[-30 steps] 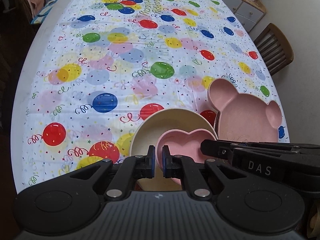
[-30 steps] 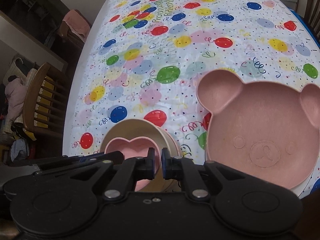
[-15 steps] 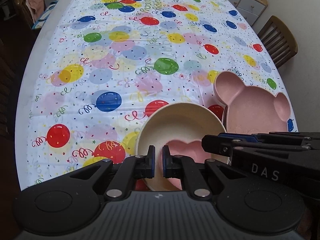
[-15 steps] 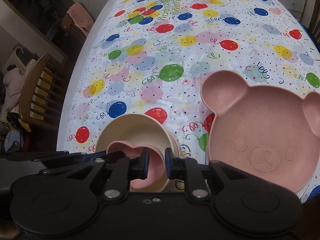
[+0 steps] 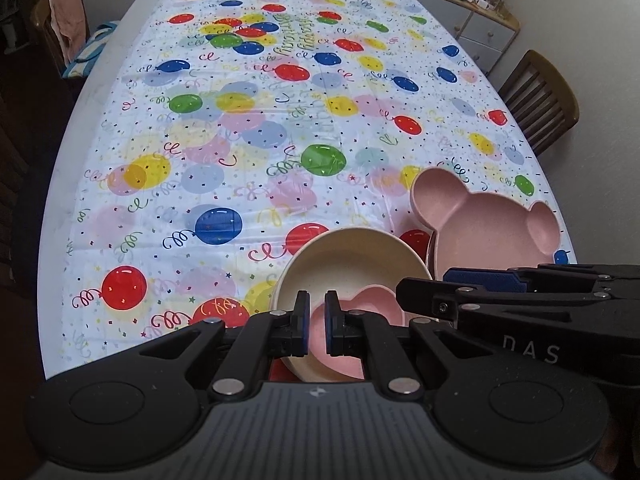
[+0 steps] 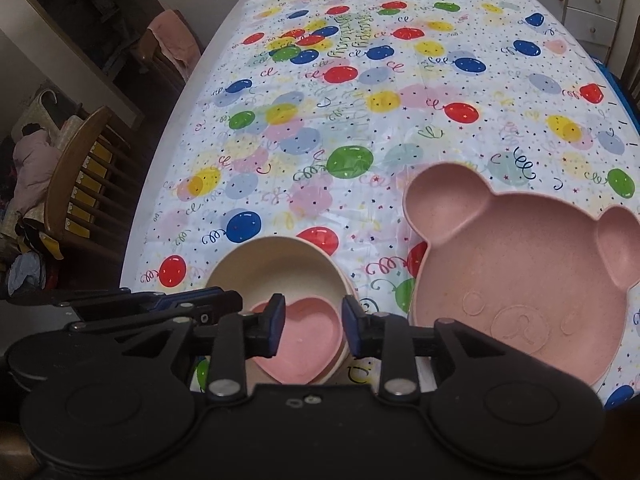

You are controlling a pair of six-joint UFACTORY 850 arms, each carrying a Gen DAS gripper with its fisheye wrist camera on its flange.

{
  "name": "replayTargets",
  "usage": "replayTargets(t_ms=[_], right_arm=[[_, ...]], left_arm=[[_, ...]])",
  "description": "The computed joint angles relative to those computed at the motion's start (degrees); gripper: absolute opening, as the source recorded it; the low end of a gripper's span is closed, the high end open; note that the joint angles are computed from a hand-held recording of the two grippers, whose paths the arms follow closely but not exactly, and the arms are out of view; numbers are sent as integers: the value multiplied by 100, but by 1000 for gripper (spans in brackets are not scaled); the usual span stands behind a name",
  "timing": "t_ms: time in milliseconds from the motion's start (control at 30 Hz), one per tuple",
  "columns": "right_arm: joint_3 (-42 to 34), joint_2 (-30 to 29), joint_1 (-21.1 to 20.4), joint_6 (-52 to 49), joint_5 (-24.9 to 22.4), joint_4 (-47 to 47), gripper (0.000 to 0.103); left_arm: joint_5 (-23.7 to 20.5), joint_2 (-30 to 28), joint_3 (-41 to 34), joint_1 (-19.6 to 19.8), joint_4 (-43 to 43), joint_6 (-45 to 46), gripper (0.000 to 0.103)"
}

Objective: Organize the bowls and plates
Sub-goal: 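Lower the heart-shaped dish into the cream bowl and open both tools, then move both tools to the rim of the cream bowl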

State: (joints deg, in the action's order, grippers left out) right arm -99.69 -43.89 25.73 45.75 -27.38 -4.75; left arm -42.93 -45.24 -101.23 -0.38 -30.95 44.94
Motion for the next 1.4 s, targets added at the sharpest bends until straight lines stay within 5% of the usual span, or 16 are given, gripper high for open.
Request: replayTargets(t_ms=[367,567,733,1000,1400], right_arm=[[296,294,88,578,243,-725,52],[496,474,134,1184,351,-1385,63],[708,649,174,1753,454,-2004,72],[1096,900,263,3026,570,-3348,96],[1232,887,279,3361,575,-3280,100]], left_arm=[[141,260,287,100,-396,513,10],[311,415,474,156,-667,789,32],[531,569,668,201,-970,1115,63],[562,674,869,302,-1488,1511,77],[584,566,926,300,-1302,1154,78]])
